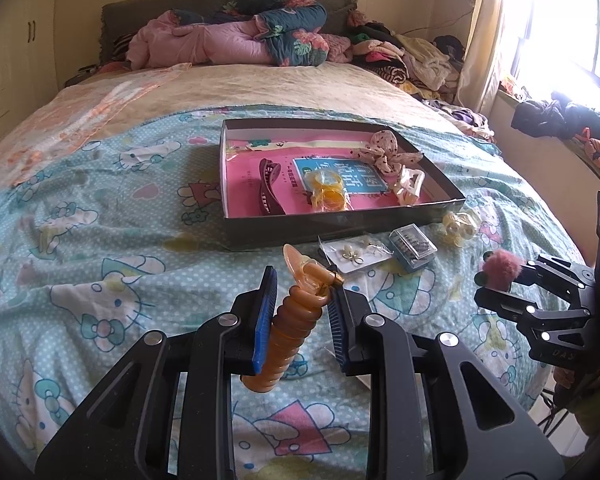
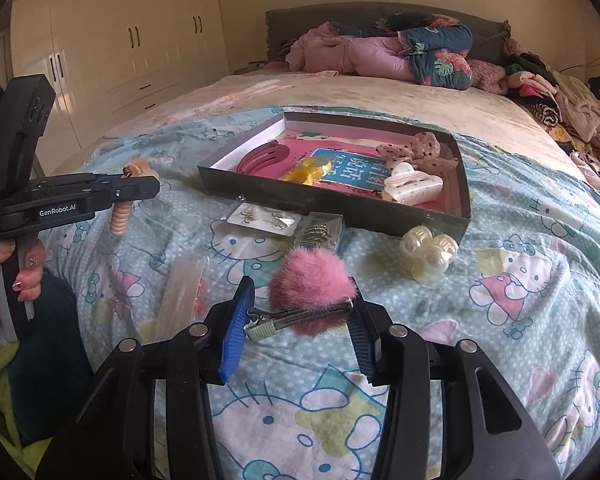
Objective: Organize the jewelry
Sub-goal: 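Carry the hair tie and pompom pin into the tray and open both tools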
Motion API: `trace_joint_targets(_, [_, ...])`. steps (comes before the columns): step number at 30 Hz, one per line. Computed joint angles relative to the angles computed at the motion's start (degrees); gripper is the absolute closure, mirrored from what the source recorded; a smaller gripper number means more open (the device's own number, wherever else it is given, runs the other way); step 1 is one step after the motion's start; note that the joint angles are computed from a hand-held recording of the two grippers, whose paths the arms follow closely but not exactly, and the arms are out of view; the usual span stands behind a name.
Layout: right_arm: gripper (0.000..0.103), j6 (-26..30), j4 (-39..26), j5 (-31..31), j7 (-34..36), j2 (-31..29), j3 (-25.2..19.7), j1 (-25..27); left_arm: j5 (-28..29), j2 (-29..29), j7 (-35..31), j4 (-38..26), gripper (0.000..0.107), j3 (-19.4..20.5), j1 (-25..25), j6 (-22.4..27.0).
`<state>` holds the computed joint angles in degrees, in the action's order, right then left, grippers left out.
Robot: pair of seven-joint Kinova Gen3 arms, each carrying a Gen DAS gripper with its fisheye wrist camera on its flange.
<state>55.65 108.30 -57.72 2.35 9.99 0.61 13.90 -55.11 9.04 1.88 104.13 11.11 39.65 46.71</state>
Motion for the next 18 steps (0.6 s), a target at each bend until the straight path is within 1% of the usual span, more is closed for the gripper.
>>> trace_joint_targets(9, [0.06,0.1,-1.4,-0.4,-0.9,0.5,-1.0,-1.5,-0.1,-1.0,0.2,0.1,0.09,0.0,-1.3,0.9])
trace_joint_targets(18, [0.06,-0.3,-4.3,-1.1,-2.3,2.1,-2.2,-2.5,0.6,-0.2,-1.9,-1.7,0.09,-0.6,-3.2,-0.1])
